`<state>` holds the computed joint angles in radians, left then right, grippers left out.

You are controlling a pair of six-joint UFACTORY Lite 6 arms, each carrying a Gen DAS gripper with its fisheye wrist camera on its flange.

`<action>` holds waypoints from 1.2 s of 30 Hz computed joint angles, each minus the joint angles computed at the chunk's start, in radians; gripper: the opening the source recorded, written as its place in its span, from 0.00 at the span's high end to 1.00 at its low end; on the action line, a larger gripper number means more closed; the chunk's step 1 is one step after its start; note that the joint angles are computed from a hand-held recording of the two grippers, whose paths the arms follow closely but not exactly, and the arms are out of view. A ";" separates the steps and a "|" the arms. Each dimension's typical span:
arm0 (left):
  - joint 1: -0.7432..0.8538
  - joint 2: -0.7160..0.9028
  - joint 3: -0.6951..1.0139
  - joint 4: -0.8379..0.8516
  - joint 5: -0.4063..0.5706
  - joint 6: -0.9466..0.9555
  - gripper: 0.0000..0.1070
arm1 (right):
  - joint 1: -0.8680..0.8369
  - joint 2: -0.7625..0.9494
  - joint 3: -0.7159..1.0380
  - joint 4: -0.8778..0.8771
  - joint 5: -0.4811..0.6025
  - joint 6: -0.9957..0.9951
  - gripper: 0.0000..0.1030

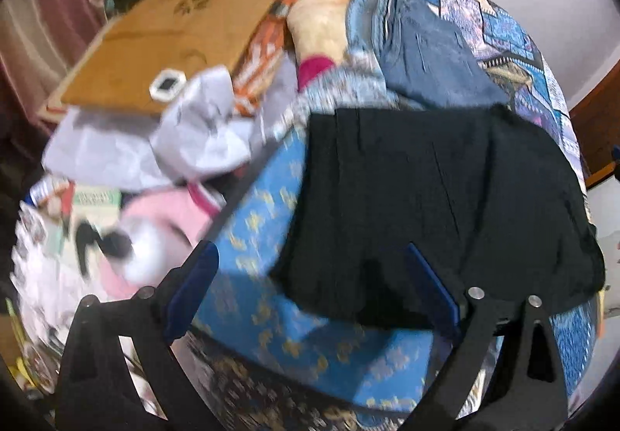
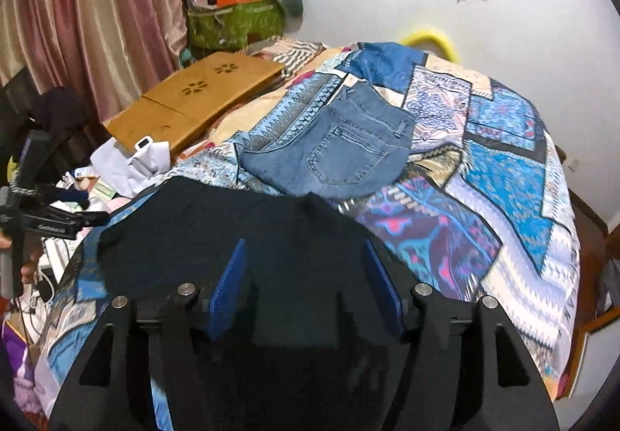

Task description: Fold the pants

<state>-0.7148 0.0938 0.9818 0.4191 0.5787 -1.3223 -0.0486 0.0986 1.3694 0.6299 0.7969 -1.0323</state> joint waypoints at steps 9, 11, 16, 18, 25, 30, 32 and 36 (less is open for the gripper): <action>-0.093 0.055 -0.048 -0.040 -0.169 -0.182 0.17 | -0.145 -0.197 -0.308 0.061 0.023 -0.158 0.43; -0.112 0.072 -0.014 0.003 -0.147 -0.231 0.36 | -0.173 -0.208 -0.350 0.074 0.031 -0.184 0.43; -0.204 0.184 0.169 0.198 0.155 -0.336 0.82 | -0.219 -0.231 -0.454 0.079 0.030 -0.219 0.43; -0.212 0.161 0.153 0.246 0.172 -0.368 0.84 | -0.250 -0.234 -0.478 0.115 0.045 -0.251 0.43; -0.190 0.097 0.112 0.313 0.231 -0.377 0.85 | -0.274 -0.237 -0.391 0.133 0.119 -0.212 0.42; -0.134 0.142 0.039 0.228 0.089 -0.302 0.82 | -0.168 -0.189 -0.287 0.157 0.076 -0.116 0.42; -0.138 0.173 0.038 0.225 0.077 -0.289 0.73 | -0.092 -0.130 -0.234 0.135 0.028 -0.048 0.42; -0.169 0.152 0.062 0.245 0.186 -0.275 0.57 | 0.013 -0.013 -0.164 0.040 -0.054 0.096 0.42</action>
<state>-0.8836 0.2463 1.0440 0.6641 0.7643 -1.5970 -0.0357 0.0852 1.2055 0.6701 0.7432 -0.9360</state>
